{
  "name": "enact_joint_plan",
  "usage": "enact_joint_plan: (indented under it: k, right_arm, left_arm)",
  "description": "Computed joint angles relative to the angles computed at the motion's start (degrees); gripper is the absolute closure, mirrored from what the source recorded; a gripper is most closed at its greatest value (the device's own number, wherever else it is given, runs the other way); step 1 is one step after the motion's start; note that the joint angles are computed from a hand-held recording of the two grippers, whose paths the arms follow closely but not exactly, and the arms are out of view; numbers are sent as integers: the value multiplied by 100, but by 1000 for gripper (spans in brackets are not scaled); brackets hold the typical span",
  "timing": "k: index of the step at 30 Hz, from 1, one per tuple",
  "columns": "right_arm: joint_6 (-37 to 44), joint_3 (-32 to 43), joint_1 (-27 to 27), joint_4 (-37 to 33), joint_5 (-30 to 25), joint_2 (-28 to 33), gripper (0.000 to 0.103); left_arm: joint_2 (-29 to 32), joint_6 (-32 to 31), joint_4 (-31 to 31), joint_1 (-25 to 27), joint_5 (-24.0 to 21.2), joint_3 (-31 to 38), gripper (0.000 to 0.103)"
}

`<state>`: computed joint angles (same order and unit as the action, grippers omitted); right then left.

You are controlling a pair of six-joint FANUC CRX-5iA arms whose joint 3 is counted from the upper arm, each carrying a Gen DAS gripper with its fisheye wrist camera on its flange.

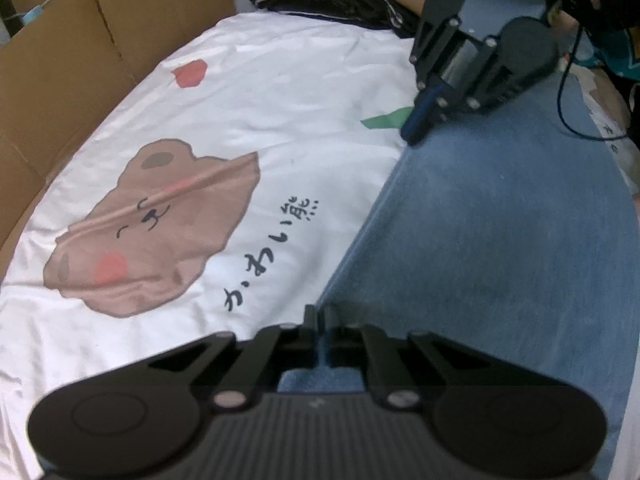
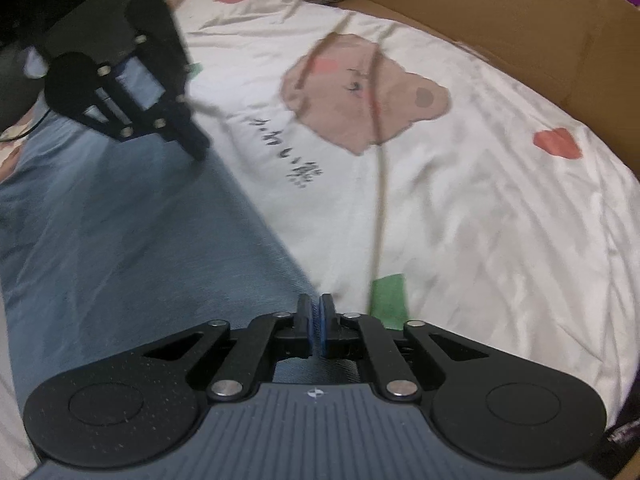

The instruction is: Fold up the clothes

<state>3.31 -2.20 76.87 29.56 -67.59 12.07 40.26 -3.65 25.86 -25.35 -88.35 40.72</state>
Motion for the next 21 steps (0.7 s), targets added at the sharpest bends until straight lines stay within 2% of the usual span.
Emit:
enact_joint_plan:
  k: [1,4,9,13,15,17,19,21]
  right_arm:
    - [-107,12,-14,-10,-145,4,103]
    - [-283,-275,-61,-94,93,-221,103]
    - [-858,-633,183,266,5,-517,103]
    - [-942,-758,483,147,-443,-806,100]
    - [-856,-803,602,50,-609,-955,96]
    - [-732,-804,711,-89,-780,-1071,82]
    - [-549,-794,767,-241,-814,-1150,73]
    - [-339,-790,771,-397,-747,-1189,70]
  left_arm:
    - [31,53,-24,-10,-21,35,101]
    - [63,97,-67,-34,0,35,101]
    - [179,146,-16,-16,-138,229,101]
    - [95,22,16,-5,-48,100,101]
    - [86,25,24,-4,-25,69,101]
    - [83,46,33,-1,-8,46,101]
    - [67,60,46,2,12,16,101]
    - [55,84,66,12,15,-3,101]
